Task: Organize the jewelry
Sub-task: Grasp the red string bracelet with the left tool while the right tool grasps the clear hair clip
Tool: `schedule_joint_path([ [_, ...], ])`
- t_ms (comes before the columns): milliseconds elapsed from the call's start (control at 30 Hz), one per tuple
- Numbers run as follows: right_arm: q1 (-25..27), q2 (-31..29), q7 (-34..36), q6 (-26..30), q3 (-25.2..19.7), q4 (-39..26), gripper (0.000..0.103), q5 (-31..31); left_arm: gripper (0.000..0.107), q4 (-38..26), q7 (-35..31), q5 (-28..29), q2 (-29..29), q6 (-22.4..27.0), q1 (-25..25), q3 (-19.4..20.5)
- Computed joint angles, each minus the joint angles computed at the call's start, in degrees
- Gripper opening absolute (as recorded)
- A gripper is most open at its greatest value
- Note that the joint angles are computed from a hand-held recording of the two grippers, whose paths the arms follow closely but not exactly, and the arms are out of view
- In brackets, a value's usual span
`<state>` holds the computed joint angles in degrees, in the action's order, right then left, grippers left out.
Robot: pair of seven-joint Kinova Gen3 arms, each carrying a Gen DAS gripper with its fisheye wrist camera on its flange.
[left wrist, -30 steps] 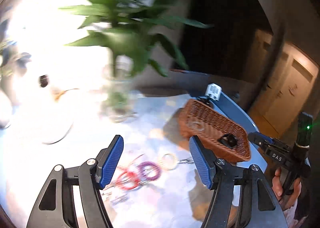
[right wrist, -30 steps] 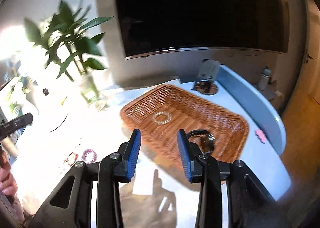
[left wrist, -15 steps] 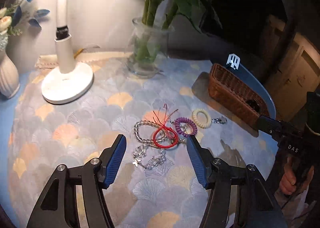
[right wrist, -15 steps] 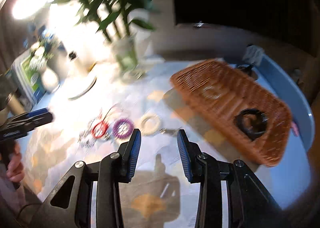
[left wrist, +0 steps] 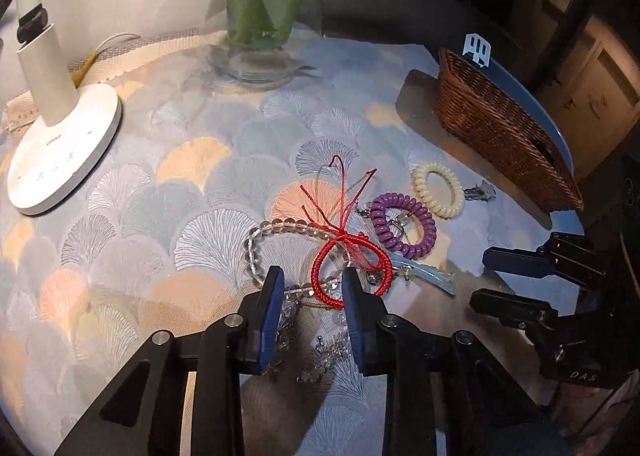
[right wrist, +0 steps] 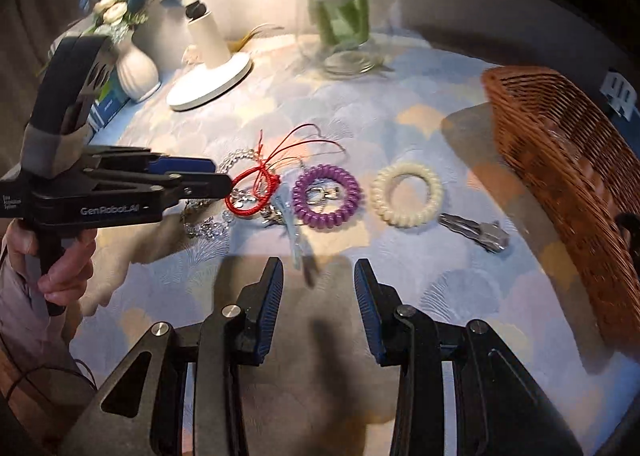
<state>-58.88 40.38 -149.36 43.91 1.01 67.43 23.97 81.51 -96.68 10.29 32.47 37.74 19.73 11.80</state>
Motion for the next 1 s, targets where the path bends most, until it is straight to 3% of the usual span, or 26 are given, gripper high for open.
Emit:
schedule_joint_path([
  [300,0.3,5.1,5.7,4.0,-0.3,-7.9,0.035,-1.4,0.021,-3.3,0.1,-1.0,2.7,0.7,0.9,-0.3],
  [467,0.0,7.4,7.7,6.2,0.1,-11.7,0.019,-1.9,0.019,-3.1,1.2,-2.5,2.7,-0.5,2.6,-1.4],
  [533,-0.8,8.3,7.7,7.6,1.0,-13.2,0.014,-1.4,0.013,-3.3,2.3,-3.7,2.8,-0.6,3.8,-2.2],
  [633,-1.0,7.8,7.3,6.7,1.3,-12.2,0.008,-1.1,0.005,-3.4,3.9,-5.6,2.8,-1.1,5.4,-3.2],
  [1000,-2.8,0.8,0.7,0.8,2.0,-0.4,0.008,1.0,0.004,3.0,4.7,-5.4,-3.5,-6.3,4.5,-1.7],
])
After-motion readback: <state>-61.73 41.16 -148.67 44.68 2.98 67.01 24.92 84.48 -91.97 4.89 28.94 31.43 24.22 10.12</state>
